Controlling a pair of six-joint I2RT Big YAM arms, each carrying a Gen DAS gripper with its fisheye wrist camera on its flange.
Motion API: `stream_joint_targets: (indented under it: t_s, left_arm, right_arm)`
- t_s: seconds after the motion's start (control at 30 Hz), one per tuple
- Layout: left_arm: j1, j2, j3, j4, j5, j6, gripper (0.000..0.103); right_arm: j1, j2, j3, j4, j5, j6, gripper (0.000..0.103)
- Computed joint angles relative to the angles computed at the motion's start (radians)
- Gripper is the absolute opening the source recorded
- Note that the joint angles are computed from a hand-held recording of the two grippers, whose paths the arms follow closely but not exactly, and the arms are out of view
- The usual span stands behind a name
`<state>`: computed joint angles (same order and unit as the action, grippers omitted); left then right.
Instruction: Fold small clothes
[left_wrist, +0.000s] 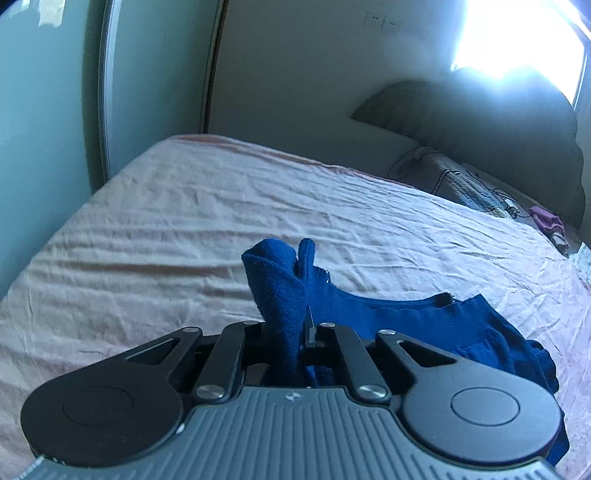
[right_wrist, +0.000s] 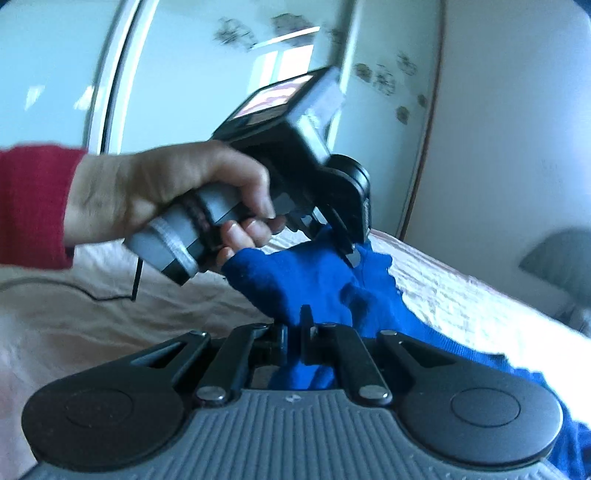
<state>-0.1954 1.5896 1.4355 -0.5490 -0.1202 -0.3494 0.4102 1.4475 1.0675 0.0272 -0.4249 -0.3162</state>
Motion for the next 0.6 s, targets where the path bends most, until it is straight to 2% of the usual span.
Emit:
stream_joint_targets:
  t_s: [0.27, 0.6]
  left_arm:
    - [-0.048, 0.007, 0.049, -0.032, -0.069, 0.016, 0.009]
    - [-0.108, 0.021, 0.097, -0.048, -0.116, 0.019, 0.009]
  right_arm:
    - [-0.054, 0.007, 0.007, 0.000, -0.101, 0.157, 0.006]
    - [-0.072, -0.005, -0.037, 0.079, -0.113, 0.251, 0.006]
